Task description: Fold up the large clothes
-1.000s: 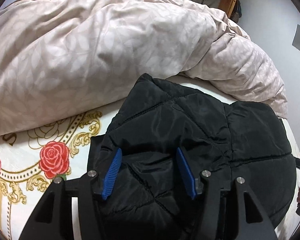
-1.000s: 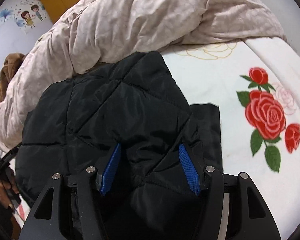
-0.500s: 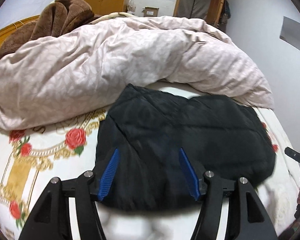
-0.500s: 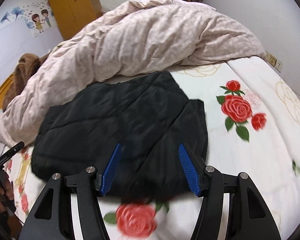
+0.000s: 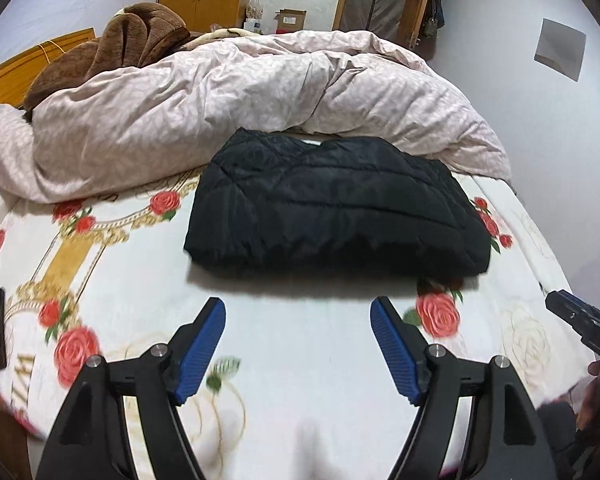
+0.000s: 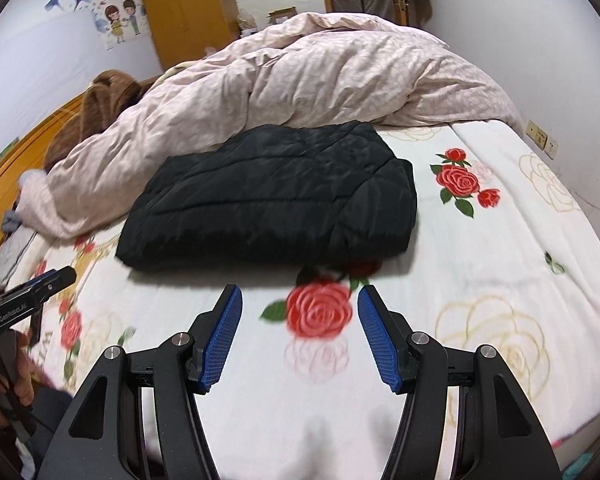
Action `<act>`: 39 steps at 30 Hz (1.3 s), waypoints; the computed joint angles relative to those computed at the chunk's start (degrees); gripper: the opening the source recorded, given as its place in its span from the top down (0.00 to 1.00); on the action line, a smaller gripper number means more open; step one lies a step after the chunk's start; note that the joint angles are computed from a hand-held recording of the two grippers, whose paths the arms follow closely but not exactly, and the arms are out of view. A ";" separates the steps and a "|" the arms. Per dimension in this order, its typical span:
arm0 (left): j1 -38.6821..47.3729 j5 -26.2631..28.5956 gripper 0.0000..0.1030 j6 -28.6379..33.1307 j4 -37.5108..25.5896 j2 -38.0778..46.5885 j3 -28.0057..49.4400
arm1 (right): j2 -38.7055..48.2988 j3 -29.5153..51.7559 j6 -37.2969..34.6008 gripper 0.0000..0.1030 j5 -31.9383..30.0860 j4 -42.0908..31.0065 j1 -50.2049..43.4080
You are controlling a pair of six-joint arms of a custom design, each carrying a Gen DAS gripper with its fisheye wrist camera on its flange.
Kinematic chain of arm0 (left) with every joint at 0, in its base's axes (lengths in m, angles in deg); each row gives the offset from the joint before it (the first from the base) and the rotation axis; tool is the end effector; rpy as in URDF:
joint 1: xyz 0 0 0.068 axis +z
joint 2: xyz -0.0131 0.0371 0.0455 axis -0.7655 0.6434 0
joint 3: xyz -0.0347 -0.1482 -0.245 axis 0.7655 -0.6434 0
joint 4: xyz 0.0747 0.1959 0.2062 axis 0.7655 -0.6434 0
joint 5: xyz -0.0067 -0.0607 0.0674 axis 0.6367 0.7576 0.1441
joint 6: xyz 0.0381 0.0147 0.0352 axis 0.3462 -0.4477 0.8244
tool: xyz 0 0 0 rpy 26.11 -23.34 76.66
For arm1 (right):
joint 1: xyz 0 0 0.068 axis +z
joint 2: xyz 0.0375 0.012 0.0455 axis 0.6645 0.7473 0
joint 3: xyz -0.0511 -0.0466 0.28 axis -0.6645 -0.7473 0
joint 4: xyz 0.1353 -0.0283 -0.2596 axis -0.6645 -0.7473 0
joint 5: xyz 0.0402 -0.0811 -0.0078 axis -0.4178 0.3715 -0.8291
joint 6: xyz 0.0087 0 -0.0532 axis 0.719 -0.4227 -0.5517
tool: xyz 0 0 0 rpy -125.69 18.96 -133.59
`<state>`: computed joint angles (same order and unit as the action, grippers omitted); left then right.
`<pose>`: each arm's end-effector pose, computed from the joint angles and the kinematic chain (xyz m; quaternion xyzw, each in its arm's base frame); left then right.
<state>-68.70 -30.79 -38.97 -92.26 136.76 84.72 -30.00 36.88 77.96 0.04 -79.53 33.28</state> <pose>0.2945 -0.1017 0.2769 0.0855 0.9231 -0.1125 0.3577 0.2329 -0.0284 0.2814 0.0753 0.9236 0.0632 0.3704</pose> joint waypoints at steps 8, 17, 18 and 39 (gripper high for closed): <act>-3.23 -3.43 0.24 -2.67 -5.55 -11.84 -7.76 | -13.27 -4.97 1.88 0.37 6.14 -8.21 8.07; -7.77 -5.40 0.24 -4.52 -7.76 -15.52 -9.52 | -18.03 -6.93 4.15 0.37 9.49 -12.54 12.63; -8.42 -5.84 0.24 -5.01 -7.85 -15.60 -9.47 | -18.19 -6.88 4.12 0.37 9.54 -12.65 12.58; -10.40 -8.48 0.24 -5.65 -8.05 -14.32 -8.69 | -15.87 -6.62 4.04 0.37 9.45 -11.83 12.69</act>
<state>-79.09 -39.27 -44.62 -100.31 122.44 76.03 -45.87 30.26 82.00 9.49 -91.36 45.97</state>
